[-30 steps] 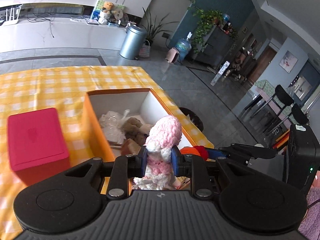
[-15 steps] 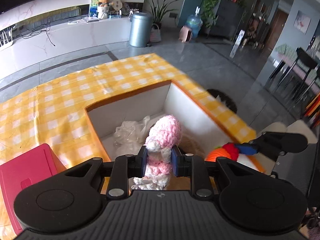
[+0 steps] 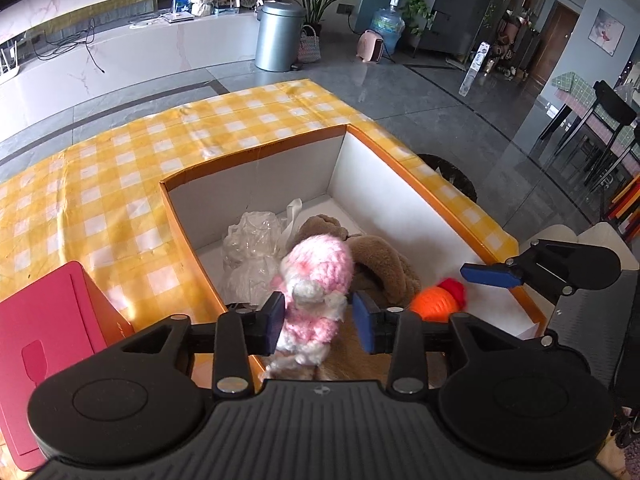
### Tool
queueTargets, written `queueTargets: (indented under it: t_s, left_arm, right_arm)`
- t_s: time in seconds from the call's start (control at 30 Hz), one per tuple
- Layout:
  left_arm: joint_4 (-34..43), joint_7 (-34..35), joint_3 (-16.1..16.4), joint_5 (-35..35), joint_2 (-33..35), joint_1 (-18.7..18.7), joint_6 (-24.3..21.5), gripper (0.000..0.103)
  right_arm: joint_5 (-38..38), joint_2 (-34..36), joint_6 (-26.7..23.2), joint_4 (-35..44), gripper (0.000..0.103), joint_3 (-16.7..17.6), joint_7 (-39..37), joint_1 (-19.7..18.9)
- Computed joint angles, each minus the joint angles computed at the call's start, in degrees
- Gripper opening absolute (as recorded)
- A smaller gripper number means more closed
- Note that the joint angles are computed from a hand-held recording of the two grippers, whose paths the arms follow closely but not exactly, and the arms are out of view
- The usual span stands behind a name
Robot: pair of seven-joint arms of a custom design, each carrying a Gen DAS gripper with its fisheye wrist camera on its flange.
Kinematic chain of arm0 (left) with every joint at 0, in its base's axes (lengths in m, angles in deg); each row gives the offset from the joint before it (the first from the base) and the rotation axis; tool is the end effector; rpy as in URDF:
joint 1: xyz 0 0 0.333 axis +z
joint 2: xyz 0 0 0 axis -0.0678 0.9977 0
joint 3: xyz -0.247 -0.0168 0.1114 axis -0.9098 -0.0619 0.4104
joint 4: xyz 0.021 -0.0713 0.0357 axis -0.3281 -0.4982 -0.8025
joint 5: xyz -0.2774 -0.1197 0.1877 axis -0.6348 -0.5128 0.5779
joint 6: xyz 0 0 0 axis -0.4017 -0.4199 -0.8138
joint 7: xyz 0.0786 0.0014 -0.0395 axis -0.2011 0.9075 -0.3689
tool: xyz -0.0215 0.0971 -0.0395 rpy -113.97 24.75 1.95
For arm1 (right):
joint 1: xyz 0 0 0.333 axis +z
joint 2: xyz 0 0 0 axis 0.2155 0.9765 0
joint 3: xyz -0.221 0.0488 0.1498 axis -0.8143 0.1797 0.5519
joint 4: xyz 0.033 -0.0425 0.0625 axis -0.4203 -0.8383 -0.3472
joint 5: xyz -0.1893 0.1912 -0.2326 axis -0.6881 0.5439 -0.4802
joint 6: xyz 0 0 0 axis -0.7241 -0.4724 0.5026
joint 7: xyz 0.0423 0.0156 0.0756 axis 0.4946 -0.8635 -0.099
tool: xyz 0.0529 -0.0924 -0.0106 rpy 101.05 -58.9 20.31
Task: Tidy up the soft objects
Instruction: 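Open both tools to drop the pouch and ball into the box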
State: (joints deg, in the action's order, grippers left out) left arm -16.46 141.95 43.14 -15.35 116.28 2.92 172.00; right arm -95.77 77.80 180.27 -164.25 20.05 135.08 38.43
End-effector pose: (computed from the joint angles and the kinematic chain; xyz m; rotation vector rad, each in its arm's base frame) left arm 0.7267 -0.0675 0.4165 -1.0895 2.7210 -1.0253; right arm 0.5936 0.2376 0.3953 -2.0016 1.9324 -0.8547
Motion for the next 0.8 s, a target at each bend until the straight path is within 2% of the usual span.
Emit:
queueTargets:
  t_s: [0.1,0.17,0.5,0.63,0.8]
  left_arm:
    - [-4.38,1.58,-0.82,-1.83,-2.97,1.56,1.48,0.066]
    - [-7.31,2.59,-1.25,-3.43,-5.07,2.58,2.42,0.069]
    - [-22.3,11.56,-1.53,-13.33,-17.2,7.69,5.82,0.07]
    - [-28.79,16.42,-0.36,-18.79,-22.64,9.45,6.95,0.07]
    - [-36.17,23.06,2.55,-23.67,-28.61,10.2,7.65,0.07]
  right_arm:
    - [-1.06,-0.39,-0.45,-0.12,0.069,-0.01,0.44,0.61]
    - [-1.39,-0.89,-0.89,-0.26,0.07,0.22,0.46,0.82]
    - [-4.36,-5.71,-2.37,-2.55,0.076,2.28,4.33,1.88]
    - [-6.11,-8.07,-2.24,-4.01,0.078,3.7,7.24,2.15]
    - [-9.43,-10.75,-2.09,-5.93,0.081,5.6,13.39,2.95]
